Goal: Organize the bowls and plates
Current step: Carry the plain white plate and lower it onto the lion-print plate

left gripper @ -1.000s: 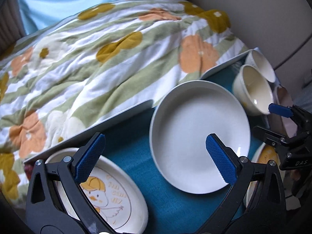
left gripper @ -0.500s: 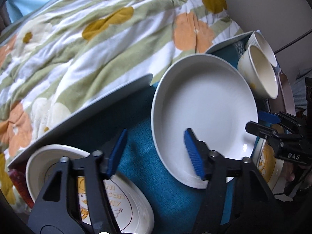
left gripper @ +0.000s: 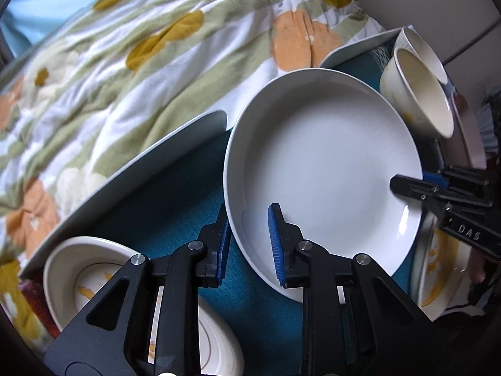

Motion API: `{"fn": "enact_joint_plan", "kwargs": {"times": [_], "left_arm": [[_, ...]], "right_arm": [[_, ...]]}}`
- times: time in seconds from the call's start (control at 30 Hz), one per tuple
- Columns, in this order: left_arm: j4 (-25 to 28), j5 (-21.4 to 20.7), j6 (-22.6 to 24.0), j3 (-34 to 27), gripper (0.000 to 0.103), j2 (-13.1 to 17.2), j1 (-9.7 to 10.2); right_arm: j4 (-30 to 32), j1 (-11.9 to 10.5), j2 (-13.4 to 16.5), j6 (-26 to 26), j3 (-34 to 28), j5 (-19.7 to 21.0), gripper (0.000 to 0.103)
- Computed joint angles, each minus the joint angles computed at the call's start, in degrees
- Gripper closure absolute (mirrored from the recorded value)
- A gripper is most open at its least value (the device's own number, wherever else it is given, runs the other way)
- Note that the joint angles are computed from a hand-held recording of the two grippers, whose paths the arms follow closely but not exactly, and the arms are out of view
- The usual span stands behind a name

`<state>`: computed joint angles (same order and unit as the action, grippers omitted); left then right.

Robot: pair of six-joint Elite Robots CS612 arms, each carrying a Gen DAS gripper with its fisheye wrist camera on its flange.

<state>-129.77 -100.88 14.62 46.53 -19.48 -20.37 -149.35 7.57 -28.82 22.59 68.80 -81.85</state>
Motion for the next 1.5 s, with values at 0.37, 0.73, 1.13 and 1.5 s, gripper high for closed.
{"fn": "enact_joint_plan", "kwargs": {"times": [0.37, 0.73, 1.13, 1.5], "left_arm": [[-7.95, 2.21, 0.88, 5.71, 0.082, -3.10, -0.21], [-18.70, 3.96, -4.51, 17.14, 0.082, -10.53, -0.93], [-31.83, 10.21, -21.17, 37.22, 0.082, -21.67, -5.74], [-36.55, 11.28, -33.32, 47.15, 0.082, -23.45, -10.72]], "right_arm": [[-3.68, 0.79, -1.21, -2.50, 1.57, -3.16, 0.086], [-8.84, 0.68, -5.86, -7.44, 6.90, -2.61, 0.086], [-15.57, -2.17, -14.06, -21.08, 19.85, 4.46, 0.086], [-16.73, -5.24, -17.03, -29.41, 29.89, 7.72, 0.086]]}}
